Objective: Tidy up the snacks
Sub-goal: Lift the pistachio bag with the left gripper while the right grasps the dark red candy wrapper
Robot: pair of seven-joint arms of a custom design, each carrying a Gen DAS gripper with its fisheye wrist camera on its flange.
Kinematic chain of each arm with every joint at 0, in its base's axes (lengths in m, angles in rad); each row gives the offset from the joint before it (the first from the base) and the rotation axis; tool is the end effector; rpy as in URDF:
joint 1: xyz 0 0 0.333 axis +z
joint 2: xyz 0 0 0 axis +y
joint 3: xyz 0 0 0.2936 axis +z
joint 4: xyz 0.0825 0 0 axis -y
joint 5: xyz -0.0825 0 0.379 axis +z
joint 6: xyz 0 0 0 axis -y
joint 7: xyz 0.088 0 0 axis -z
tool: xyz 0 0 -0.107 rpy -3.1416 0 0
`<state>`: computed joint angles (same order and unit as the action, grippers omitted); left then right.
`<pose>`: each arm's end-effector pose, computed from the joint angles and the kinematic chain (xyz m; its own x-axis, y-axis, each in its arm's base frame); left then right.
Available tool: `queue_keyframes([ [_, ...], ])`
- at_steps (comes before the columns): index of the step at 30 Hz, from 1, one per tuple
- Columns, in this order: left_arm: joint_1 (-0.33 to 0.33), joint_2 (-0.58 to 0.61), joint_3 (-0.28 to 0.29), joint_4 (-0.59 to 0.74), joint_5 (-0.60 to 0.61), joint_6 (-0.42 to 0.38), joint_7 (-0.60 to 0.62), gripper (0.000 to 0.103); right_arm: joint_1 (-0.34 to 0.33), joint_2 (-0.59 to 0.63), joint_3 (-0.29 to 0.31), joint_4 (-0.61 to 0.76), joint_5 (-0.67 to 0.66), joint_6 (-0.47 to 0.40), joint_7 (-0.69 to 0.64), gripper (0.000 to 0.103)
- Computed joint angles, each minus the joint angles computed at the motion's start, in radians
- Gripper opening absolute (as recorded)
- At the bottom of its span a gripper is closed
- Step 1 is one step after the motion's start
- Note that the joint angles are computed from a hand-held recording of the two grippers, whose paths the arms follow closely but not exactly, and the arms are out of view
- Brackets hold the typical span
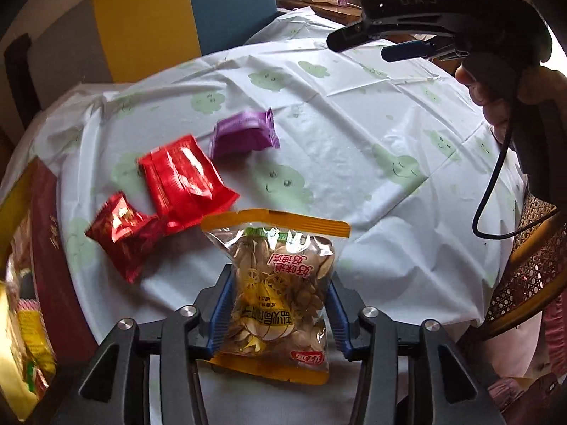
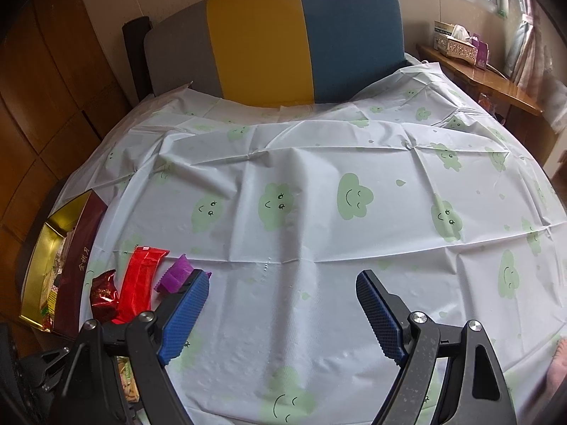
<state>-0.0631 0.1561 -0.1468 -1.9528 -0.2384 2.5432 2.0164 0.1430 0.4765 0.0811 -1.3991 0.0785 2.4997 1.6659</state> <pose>0.6071 -0.1230 0.4274 -0.4691 -0.8826 0.0317 -0.7926 0.4050 -0.4558 0.7125 0.1493 0.4864 0.1114 -0.9797 -0.1664 -0.8236 0.0027 -0.5671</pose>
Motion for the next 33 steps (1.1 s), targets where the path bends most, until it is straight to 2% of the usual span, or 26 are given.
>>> queue_keyframes([
  [3, -0.006, 0.012, 0.004, -0.013, 0.016, 0.028, -0.031, 0.057, 0.007, -0.001, -0.008, -0.002, -0.015, -0.002, 0.014, 0.086],
  [8, 0.009, -0.007, -0.006, -0.049, -0.059, 0.068, -0.002, 0.056, 0.020, 0.004, -0.019, 0.001, -0.049, -0.012, 0.035, 0.086],
  [13, 0.014, -0.062, -0.006, -0.111, -0.098, 0.104, 0.035, 0.044, 0.030, 0.015, -0.023, 0.011, -0.089, -0.024, 0.031, 0.086],
  [18, 0.018, -0.142, 0.008, -0.207, -0.102, 0.146, 0.075, 0.043, 0.015, 0.019, 0.013, 0.009, -0.057, -0.026, -0.053, 0.085],
  [20, 0.022, -0.154, 0.016, -0.232, -0.106, 0.151, 0.075, 0.043, 0.005, 0.022, 0.037, 0.010, -0.021, -0.036, -0.114, 0.079],
  [22, 0.026, -0.170, 0.021, -0.267, -0.171, 0.185, 0.135, 0.044, 0.007, 0.028, 0.054, 0.016, 0.001, -0.056, -0.176, 0.063],
  [24, 0.024, -0.181, 0.024, -0.288, -0.202, 0.207, 0.173, 0.044, 0.003, 0.039, 0.076, 0.032, 0.043, -0.098, -0.239, 0.052],
  [30, 0.018, -0.180, 0.024, -0.301, -0.252, 0.239, 0.208, 0.045, 0.023, 0.090, 0.117, 0.133, 0.163, -0.212, -0.348, 0.051],
  [33, 0.017, -0.178, 0.026, -0.301, -0.300, 0.243, 0.242, 0.045, 0.053, 0.168, 0.133, 0.271, 0.207, -0.285, -0.374, 0.053],
])
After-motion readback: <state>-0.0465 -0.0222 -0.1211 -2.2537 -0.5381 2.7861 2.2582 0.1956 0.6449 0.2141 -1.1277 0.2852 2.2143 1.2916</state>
